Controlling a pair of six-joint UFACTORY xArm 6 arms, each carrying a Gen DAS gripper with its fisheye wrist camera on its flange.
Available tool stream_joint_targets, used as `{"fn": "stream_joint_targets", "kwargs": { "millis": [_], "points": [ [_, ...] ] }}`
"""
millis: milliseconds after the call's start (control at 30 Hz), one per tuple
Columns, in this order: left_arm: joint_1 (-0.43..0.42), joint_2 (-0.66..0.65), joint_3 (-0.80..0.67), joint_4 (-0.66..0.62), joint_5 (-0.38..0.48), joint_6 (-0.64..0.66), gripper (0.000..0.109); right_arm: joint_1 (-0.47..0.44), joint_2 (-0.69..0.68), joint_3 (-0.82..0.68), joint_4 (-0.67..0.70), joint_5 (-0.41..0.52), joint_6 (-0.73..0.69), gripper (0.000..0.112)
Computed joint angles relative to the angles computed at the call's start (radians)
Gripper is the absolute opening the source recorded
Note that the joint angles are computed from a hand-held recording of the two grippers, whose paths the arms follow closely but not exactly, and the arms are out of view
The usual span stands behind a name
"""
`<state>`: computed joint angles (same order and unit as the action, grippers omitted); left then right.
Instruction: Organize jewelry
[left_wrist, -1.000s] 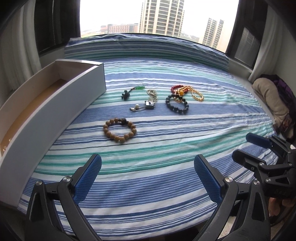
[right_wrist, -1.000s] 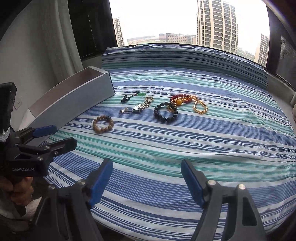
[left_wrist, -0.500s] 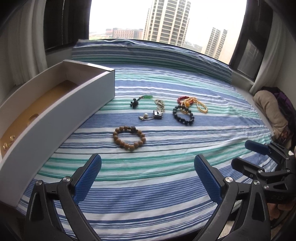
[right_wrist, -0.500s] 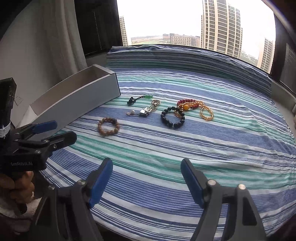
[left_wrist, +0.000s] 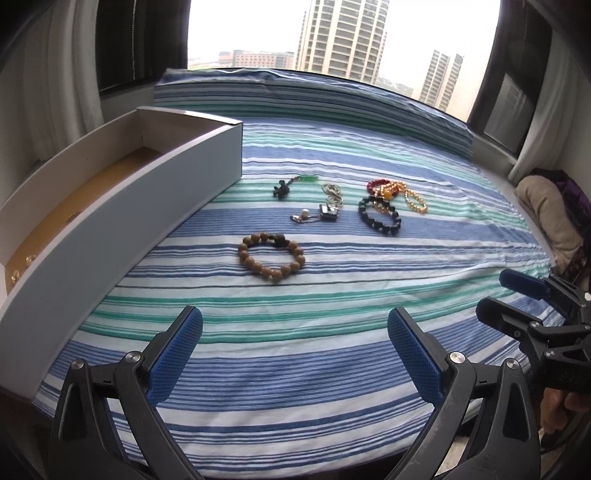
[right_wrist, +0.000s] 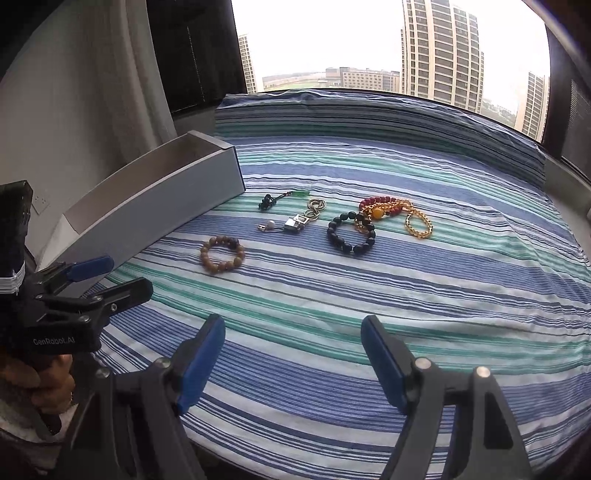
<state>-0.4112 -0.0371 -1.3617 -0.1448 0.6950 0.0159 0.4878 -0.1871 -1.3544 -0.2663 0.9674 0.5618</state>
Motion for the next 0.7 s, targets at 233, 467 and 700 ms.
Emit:
{"fn": "stream_joint_targets", "kwargs": {
  "millis": [233,467,700],
  "points": [
    [-0.001,0.017,-0.031,0.002,0.029,0.002,0.1,-0.003,-0.01,0.0,-0.015,0.003,0.012,0.078],
    [0.022,0.051,-0.079,-0.028,0.122,0.014,0.1,-0.015,-0.038,0.016,-0.05,0.019,0.036,0.078],
    [0.058,0.207,-0.263,-0.113,0.206,0.092,0.1,-0.029,-0.053,0.044,-0.003,0.036,0.035,0.078]
  ]
}}
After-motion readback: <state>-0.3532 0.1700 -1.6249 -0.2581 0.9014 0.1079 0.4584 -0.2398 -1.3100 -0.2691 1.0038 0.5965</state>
